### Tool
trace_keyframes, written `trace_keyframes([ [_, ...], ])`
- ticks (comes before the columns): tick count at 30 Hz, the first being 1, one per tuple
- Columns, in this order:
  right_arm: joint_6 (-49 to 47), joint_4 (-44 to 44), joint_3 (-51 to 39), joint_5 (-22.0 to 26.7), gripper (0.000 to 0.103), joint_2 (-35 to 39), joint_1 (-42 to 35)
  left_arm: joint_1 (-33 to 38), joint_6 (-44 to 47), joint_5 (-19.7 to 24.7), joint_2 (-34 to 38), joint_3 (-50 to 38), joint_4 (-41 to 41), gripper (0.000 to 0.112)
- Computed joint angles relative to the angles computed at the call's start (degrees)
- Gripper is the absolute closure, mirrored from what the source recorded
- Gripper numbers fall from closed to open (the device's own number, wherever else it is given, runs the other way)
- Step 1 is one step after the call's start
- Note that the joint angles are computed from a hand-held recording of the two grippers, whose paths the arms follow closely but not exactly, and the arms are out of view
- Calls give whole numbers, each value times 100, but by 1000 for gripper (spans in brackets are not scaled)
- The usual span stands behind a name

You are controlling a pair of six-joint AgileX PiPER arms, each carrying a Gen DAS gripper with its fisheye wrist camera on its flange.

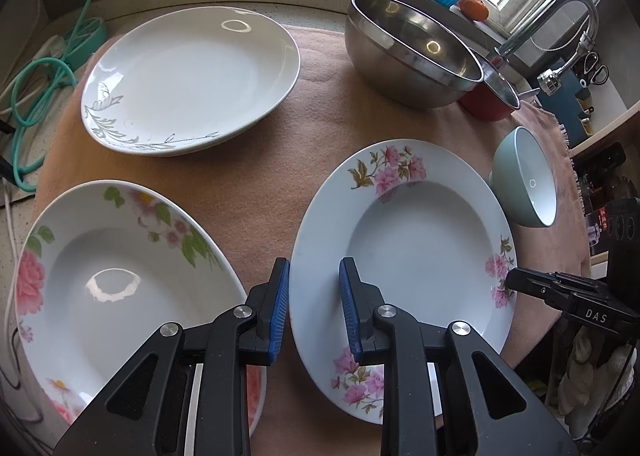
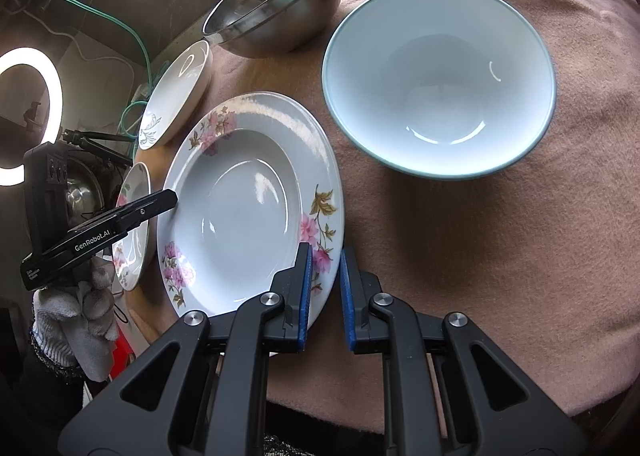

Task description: Organize plates and bowls

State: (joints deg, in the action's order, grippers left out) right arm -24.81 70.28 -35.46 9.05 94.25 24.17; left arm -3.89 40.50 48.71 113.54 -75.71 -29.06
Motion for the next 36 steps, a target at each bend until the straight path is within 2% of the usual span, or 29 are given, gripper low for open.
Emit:
trace_keyframes([
  [12, 633, -574, 121, 21, 89, -120, 133, -2, 99, -153, -422, 656, -33, 89],
  [36, 437, -225, 357, -26, 88, -214, 392, 82, 322, -346, -875, 1394, -199, 89],
])
